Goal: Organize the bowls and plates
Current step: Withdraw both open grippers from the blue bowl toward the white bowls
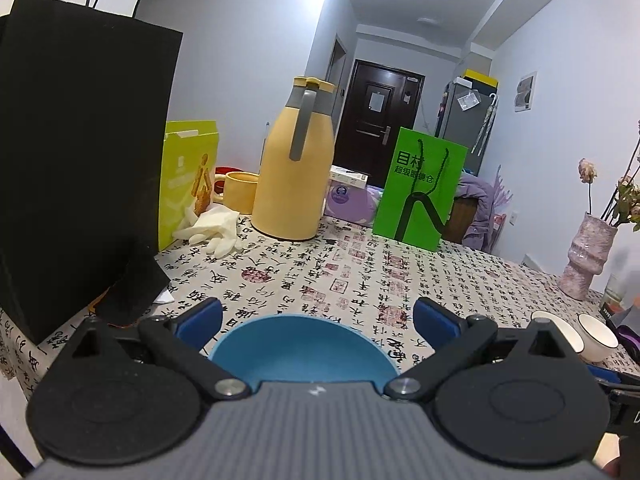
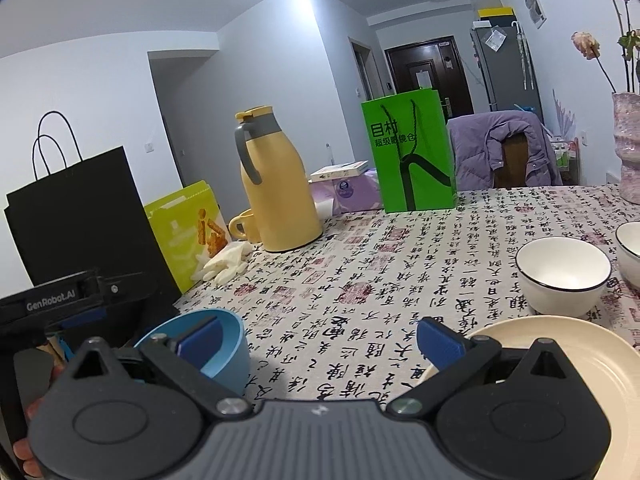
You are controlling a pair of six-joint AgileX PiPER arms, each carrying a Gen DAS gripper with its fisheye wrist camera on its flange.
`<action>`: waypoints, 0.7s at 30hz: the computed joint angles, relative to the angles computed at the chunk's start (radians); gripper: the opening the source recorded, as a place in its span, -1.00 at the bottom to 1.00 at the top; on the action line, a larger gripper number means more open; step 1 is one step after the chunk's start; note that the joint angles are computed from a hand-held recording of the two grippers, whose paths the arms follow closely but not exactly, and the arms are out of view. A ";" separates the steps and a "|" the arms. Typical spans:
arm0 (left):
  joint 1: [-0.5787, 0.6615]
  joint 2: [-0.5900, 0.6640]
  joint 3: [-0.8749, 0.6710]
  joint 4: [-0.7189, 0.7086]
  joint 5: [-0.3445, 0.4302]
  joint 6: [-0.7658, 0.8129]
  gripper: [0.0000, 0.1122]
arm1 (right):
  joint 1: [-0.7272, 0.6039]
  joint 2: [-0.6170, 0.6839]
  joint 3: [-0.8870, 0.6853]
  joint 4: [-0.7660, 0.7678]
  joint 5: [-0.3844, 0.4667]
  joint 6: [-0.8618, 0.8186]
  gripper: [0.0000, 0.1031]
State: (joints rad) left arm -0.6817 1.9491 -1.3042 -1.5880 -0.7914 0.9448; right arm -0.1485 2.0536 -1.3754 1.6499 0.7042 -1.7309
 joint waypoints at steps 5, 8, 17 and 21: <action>-0.021 0.004 -0.016 -0.007 -0.013 0.015 0.84 | -0.026 -0.012 0.016 0.011 0.020 -0.013 1.00; -0.029 0.011 -0.033 -0.013 -0.015 0.027 0.84 | -0.043 -0.016 0.023 0.016 0.031 -0.019 1.00; -0.060 0.042 -0.099 -0.041 -0.031 0.078 0.84 | -0.096 -0.022 0.026 0.017 0.063 -0.028 1.00; -0.072 0.066 -0.148 -0.059 -0.032 0.117 0.84 | -0.122 -0.020 0.019 0.013 0.072 -0.025 1.00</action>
